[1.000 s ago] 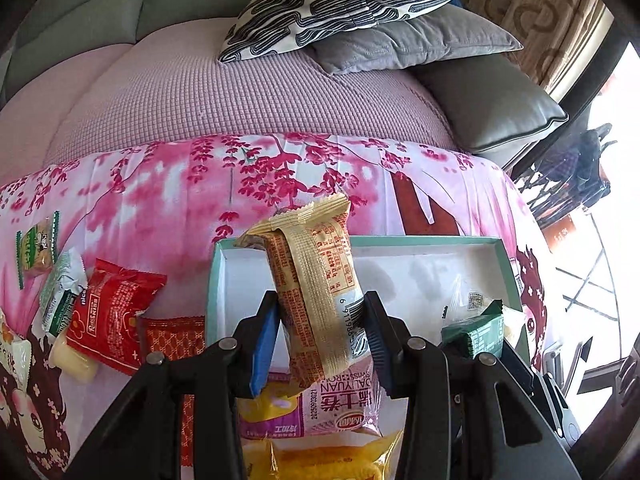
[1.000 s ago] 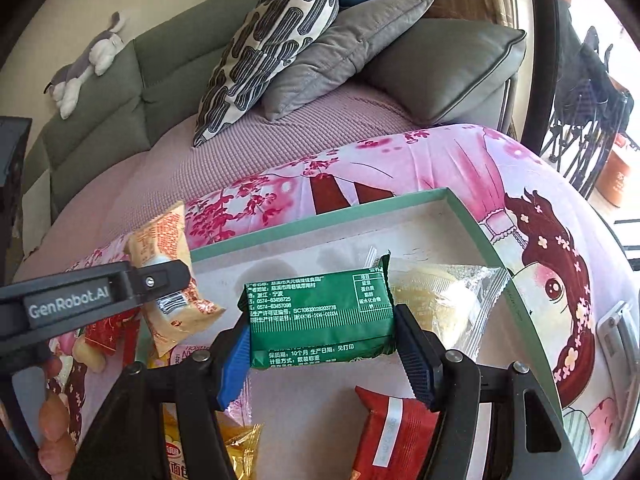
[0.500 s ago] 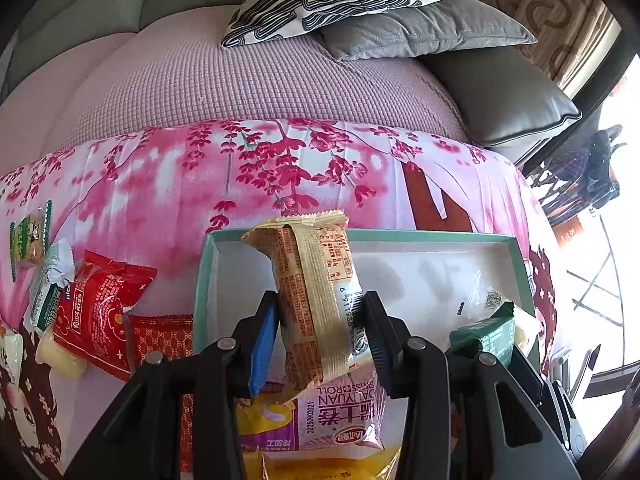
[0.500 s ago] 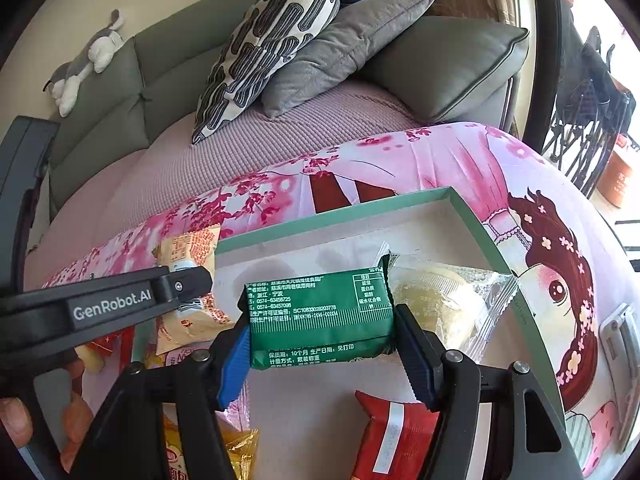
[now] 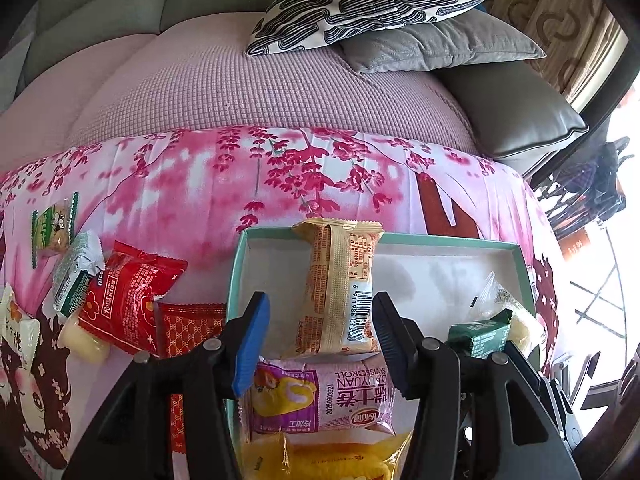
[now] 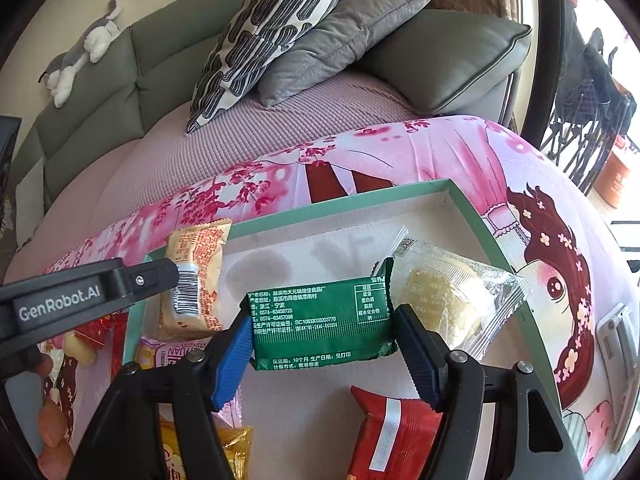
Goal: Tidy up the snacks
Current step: 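Lower both packets into the tray and open both tools, then withdraw both tools from the tray toward the snack pile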
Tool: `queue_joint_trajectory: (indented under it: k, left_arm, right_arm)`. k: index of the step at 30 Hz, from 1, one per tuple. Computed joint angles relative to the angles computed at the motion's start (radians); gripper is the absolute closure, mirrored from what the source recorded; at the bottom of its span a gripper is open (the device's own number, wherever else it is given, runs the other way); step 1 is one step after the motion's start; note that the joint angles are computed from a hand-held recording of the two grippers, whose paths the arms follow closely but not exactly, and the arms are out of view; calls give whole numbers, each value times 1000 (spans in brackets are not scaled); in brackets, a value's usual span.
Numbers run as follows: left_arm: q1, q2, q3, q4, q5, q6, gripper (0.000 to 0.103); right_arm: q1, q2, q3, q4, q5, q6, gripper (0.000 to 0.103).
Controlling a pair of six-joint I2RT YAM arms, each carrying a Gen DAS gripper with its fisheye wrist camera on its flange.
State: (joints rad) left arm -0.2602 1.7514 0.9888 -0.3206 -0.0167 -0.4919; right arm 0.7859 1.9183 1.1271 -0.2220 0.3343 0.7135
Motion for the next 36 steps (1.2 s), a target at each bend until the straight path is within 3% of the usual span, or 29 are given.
queue_joint_trajectory:
  k: [2, 3, 4, 6, 12, 16, 26, 36]
  left_arm:
    - [1, -14, -10, -1, -7, -3, 42]
    - [3, -20, -16, 0, -12, -6, 30]
    - [5, -27, -22, 1, -18, -11, 25]
    - [11, -41, -39, 11, -32, -15, 24]
    - [23, -64, -75, 15, -94, -5, 23]
    - [34, -74, -112, 41, -127, -4, 9]
    - [62, -144, -220, 115, -138, 14, 9]
    - [85, -262, -323, 123, -156, 46, 9]
  right_arm:
    - [1, -1, 2, -3, 2, -3, 26]
    - [0, -3, 1, 0, 2, -3, 20]
    - [0, -6, -2, 6, 0, 0, 13]
    - [0, -8, -5, 11, 0, 5, 7]
    - [1, 7, 13, -15, 9, 13, 3]
    - [3, 10, 18, -22, 21, 11, 0]
    - [22, -29, 19, -59, 68, 35, 0]
    - [55, 0, 110, -230, 81, 80, 0]
